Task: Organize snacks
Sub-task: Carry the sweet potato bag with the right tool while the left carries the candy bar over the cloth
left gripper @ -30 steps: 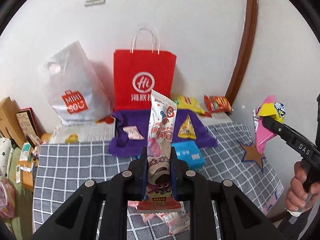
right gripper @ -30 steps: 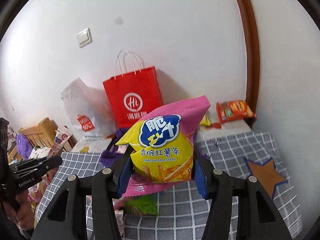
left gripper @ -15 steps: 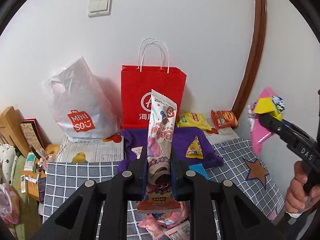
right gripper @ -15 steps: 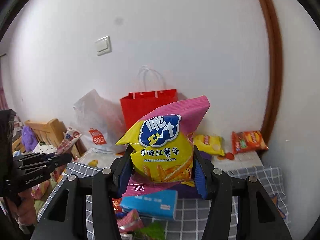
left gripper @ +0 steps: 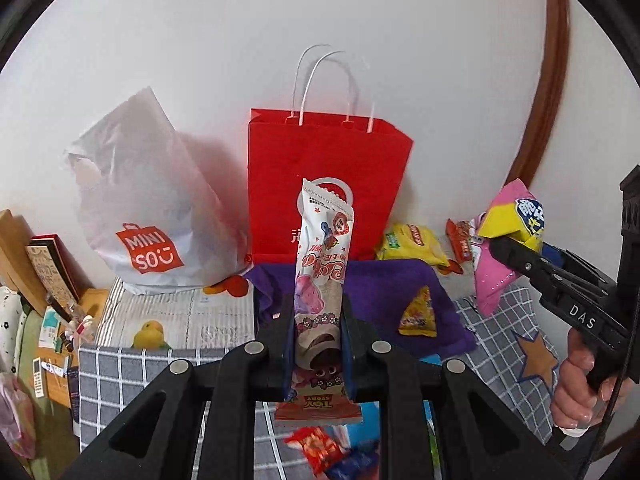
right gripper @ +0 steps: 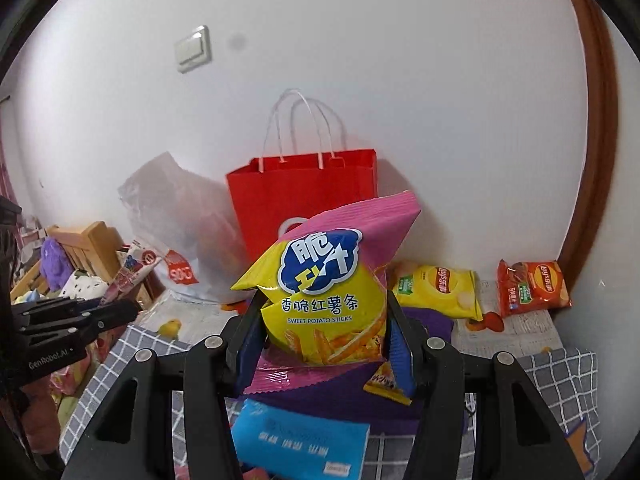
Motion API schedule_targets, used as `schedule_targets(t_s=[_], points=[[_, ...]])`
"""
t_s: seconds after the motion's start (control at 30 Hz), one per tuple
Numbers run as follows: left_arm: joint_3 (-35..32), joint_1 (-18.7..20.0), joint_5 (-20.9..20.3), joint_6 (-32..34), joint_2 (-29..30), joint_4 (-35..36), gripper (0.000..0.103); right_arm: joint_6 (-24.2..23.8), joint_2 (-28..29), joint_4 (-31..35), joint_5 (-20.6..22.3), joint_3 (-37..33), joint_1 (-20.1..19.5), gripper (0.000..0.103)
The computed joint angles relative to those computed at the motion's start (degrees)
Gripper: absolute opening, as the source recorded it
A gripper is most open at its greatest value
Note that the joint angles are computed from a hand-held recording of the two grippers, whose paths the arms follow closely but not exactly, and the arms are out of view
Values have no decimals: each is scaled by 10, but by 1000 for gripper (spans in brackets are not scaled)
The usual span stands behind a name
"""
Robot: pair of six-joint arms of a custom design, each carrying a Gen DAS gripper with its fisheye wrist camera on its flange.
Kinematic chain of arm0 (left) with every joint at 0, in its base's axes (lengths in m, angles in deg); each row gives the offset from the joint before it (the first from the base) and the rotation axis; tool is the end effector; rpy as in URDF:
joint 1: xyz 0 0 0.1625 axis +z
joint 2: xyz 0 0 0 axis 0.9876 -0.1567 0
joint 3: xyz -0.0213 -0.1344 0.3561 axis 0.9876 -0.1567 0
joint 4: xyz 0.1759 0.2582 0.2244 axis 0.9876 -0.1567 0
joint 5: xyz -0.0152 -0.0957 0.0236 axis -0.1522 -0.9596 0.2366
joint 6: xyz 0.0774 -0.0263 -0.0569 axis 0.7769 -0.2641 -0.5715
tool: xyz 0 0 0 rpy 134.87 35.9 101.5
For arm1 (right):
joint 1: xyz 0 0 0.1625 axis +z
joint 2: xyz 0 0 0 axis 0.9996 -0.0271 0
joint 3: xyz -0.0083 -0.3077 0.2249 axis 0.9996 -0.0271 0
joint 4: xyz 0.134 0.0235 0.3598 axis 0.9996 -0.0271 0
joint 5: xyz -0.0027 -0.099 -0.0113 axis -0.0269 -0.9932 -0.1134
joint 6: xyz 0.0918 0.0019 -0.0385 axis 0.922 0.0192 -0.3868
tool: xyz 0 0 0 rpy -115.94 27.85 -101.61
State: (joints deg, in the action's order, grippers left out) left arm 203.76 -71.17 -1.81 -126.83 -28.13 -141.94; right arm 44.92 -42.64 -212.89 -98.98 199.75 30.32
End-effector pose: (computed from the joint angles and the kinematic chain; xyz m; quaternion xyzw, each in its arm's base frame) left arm -0.2829 -0.2640 0.2470 0.1874 0.8678 -0.3681 0.2762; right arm 0.2479 -0.2838 0.2359 0.2691 -0.8394 0.4154 0.2246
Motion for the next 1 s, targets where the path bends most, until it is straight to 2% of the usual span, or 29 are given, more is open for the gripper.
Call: schedule_targets(t_s=[0.17, 0.37, 0.5, 0.6, 0.67, 0.73, 0.87, 1.0], points=[[0, 63, 5, 81, 34, -105, 18, -19, 26, -15, 14, -24, -39, 54], [0, 135, -21, 165, 86, -263, 18, -30, 65, -15, 37, -55, -86, 54], [-6, 167, -23, 212, 125, -321, 18, -46, 88, -4, 39, -71, -109, 54], [10, 188, -26, 225, 138, -350, 18, -55, 95, 7, 32, -76, -120, 54], [1, 209, -41, 220, 144, -335, 18, -65, 105, 7, 20, -79, -125, 54], [6, 221, -49, 218, 138, -342, 18, -67, 111, 12, 26, -80, -134, 54], [4, 225, -33, 211, 135, -327, 18, -55, 122, 42, 38, -89, -148, 54], [4, 231, -34, 214, 136, -332, 18, -64, 147, 43, 25, -100, -150, 54]])
